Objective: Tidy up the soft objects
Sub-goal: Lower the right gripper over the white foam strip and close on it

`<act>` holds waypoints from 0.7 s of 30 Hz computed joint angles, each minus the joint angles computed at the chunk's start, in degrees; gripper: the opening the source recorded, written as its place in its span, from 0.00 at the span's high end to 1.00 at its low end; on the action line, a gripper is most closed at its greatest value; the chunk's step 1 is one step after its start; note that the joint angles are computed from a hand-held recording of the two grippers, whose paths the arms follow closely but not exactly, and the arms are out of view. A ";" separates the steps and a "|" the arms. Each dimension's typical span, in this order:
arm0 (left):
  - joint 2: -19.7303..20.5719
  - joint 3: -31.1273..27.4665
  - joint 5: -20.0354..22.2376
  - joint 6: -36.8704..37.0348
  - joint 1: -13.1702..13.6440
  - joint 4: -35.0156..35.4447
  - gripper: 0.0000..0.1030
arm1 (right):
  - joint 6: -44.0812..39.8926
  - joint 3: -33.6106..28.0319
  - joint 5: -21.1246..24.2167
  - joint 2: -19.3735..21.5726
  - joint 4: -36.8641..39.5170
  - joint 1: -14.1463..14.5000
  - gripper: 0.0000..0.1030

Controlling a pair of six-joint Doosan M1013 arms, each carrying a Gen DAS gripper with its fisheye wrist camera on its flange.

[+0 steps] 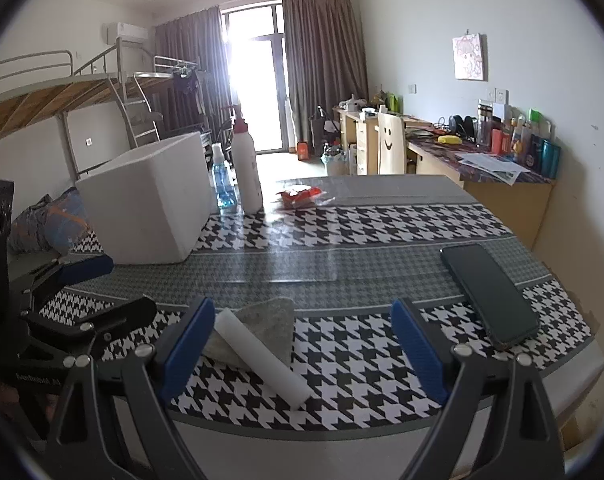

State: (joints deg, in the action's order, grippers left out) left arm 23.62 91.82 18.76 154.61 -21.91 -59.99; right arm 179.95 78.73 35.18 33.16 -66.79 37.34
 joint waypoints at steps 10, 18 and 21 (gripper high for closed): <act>0.42 0.11 -0.01 -2.60 -0.09 2.98 0.01 | -4.89 0.14 -1.41 0.59 5.05 -0.51 0.10; 1.48 -0.77 0.29 -7.47 0.10 6.98 0.01 | -8.35 -0.16 -3.25 1.53 8.69 -0.80 0.10; 1.80 -0.97 0.02 -7.11 0.13 6.36 0.01 | -9.60 -0.21 -3.69 1.81 10.11 -0.79 0.10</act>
